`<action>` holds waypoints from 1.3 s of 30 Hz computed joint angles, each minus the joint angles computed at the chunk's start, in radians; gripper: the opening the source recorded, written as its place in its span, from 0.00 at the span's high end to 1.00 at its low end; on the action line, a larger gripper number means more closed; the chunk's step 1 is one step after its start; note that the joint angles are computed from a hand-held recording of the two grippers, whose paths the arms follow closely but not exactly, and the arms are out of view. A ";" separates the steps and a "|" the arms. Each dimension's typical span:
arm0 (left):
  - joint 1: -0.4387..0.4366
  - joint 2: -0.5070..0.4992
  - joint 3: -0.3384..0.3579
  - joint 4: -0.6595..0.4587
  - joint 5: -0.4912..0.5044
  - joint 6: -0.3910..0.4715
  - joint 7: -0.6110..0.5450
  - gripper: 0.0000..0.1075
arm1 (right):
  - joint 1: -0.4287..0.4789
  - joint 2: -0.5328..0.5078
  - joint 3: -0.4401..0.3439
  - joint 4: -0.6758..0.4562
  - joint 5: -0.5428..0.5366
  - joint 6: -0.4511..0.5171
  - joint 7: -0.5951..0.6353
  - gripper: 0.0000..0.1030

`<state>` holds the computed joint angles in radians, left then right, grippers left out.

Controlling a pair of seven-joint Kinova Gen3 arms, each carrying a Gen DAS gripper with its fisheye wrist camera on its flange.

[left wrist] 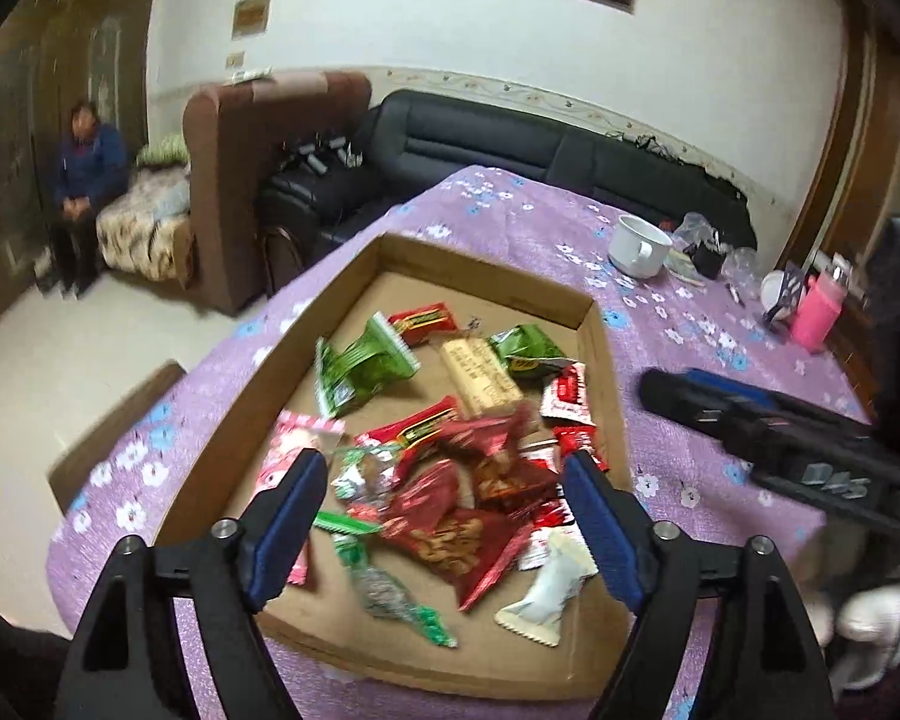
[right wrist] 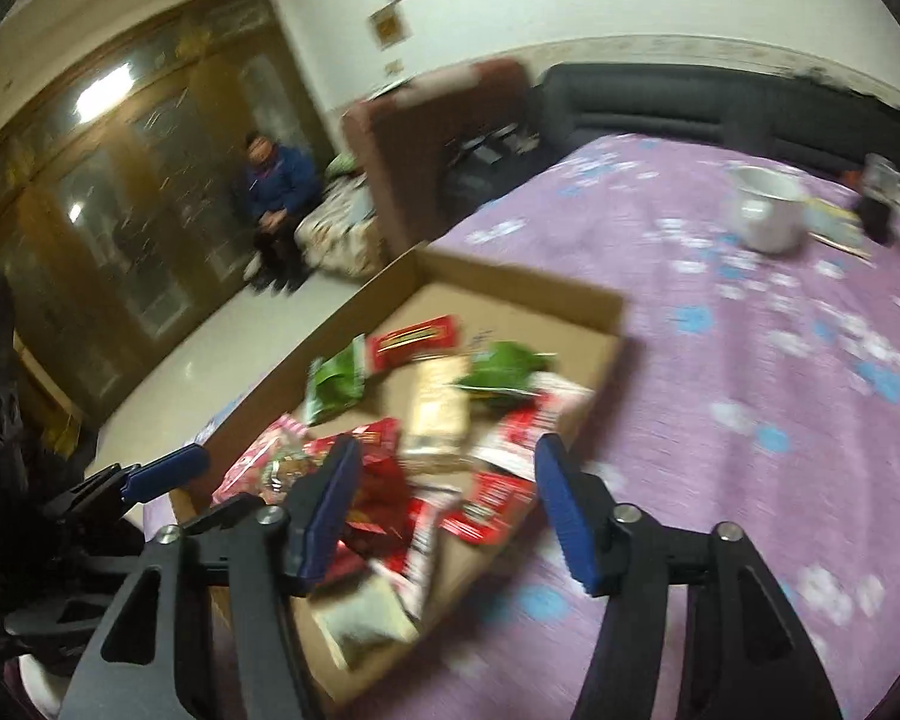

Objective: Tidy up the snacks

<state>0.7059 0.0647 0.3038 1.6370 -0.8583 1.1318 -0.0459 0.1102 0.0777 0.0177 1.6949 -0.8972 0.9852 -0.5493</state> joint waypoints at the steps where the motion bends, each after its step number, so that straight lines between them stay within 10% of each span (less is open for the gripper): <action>1: 0.013 0.025 0.010 -0.029 -0.016 0.029 -0.012 0.16 | 0.029 -0.011 0.022 0.016 -0.025 0.011 0.010 0.40; 18: 0.287 0.285 -0.106 -0.388 -0.051 0.241 -0.254 0.15 | 0.152 -0.118 0.168 0.186 -0.101 0.006 0.145 0.35; 39: 0.288 0.255 -0.148 -0.333 0.008 0.211 -0.222 0.14 | 0.090 -0.165 0.175 0.223 -0.051 -0.065 0.119 0.33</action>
<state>0.9939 0.3199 0.1561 1.3039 -0.8499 1.3425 -0.2675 0.1997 -0.0872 0.1924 1.9183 -0.9485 0.9200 -0.4302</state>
